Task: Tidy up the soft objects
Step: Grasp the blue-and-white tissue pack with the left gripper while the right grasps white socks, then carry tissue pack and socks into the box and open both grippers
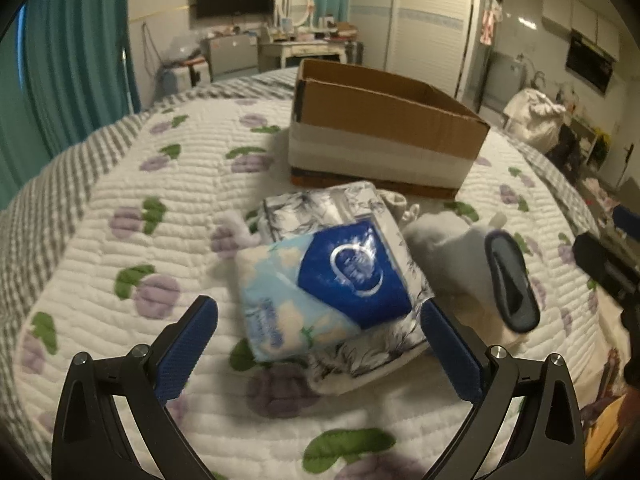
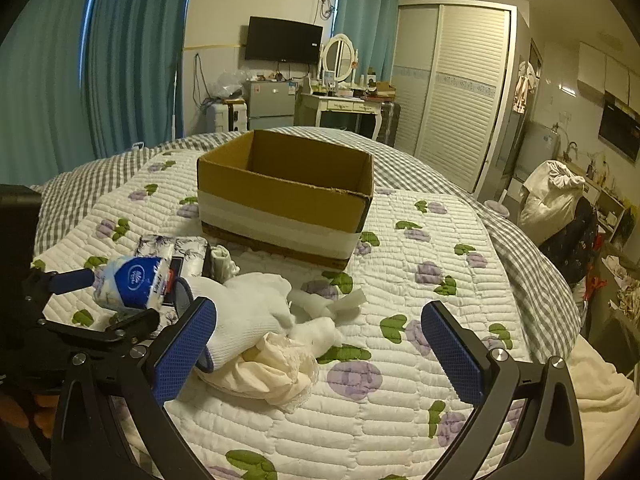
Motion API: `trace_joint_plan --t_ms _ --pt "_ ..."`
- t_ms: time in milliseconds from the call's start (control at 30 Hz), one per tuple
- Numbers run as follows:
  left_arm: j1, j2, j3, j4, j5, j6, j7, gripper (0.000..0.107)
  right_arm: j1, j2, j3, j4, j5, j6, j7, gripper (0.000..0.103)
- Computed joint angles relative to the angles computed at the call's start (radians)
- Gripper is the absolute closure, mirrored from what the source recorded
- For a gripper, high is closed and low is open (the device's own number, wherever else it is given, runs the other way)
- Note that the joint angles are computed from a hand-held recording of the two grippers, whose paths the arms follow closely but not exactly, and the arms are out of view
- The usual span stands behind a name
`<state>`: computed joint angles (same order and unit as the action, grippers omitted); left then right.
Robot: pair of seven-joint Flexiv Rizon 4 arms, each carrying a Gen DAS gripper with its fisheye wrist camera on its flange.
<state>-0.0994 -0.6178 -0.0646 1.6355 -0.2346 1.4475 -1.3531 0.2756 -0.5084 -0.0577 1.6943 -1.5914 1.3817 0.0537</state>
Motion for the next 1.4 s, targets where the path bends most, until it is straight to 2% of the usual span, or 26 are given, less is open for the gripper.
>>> trace_joint_plan --t_ms 67,200,267,367,467,567,600,667,767,833,900,967,1100,1233,1400 --pt "0.021 -0.01 -0.033 -0.011 -0.013 0.006 0.018 0.005 0.006 -0.013 -0.001 -0.009 0.023 -0.014 -0.024 0.0" --pt "0.019 -0.028 -0.03 -0.046 -0.016 -0.024 0.036 0.027 0.024 -0.032 -0.007 -0.013 0.123 -0.016 -0.104 0.0" --pt "0.043 -0.032 -0.06 -0.045 -0.028 -0.034 0.066 0.029 0.035 -0.029 -0.024 -0.011 0.128 -0.002 -0.108 0.0" --pt "0.08 -0.019 -0.107 -0.026 -0.059 -0.024 0.108 0.03 0.036 -0.027 -0.042 -0.021 0.058 0.059 -0.062 0.0" --pt "0.096 0.003 -0.121 -0.008 -0.081 -0.001 0.131 0.03 0.027 -0.038 -0.025 -0.035 0.044 0.09 -0.078 0.0" --pt "0.092 0.019 -0.104 0.001 -0.088 0.02 0.134 0.03 0.044 -0.066 0.003 -0.037 0.19 0.075 -0.247 0.0" --pt "0.077 0.022 -0.078 -0.001 -0.08 0.022 0.123 0.03 0.048 -0.083 0.028 -0.043 0.276 0.05 -0.342 0.0" --pt "0.052 0.022 -0.038 -0.01 -0.064 0.019 0.104 0.03 0.055 -0.111 0.059 -0.065 0.383 0.019 -0.452 0.0" --pt "0.048 0.02 -0.025 -0.016 -0.053 0.01 0.094 0.03 0.092 -0.155 0.044 -0.117 0.455 -0.031 -0.526 0.001" --pt "0.054 0.018 -0.034 -0.016 -0.052 0.009 0.098 0.03 0.111 -0.183 0.04 -0.152 0.513 -0.081 -0.587 0.006" --pt "0.053 0.017 -0.032 -0.014 -0.045 0.015 0.1 0.03 0.104 -0.223 0.078 -0.198 0.618 -0.125 -0.677 0.008" --pt "0.04 0.014 -0.017 -0.02 -0.033 0.018 0.095 0.03 0.11 -0.242 0.082 -0.225 0.683 -0.158 -0.717 0.01" --pt "0.041 0.006 -0.018 -0.026 -0.023 0.019 0.1 0.03 0.126 -0.258 0.072 -0.254 0.77 -0.2 -0.793 0.032" --pt "0.035 0.003 -0.011 -0.031 -0.019 0.018 0.092 0.03 0.121 -0.243 0.083 -0.225 0.862 -0.156 -0.846 0.052" --pt "0.05 0.012 -0.038 -0.029 -0.032 0.0 0.098 0.03 0.169 -0.197 0.006 -0.167 0.899 -0.057 -0.837 0.058"
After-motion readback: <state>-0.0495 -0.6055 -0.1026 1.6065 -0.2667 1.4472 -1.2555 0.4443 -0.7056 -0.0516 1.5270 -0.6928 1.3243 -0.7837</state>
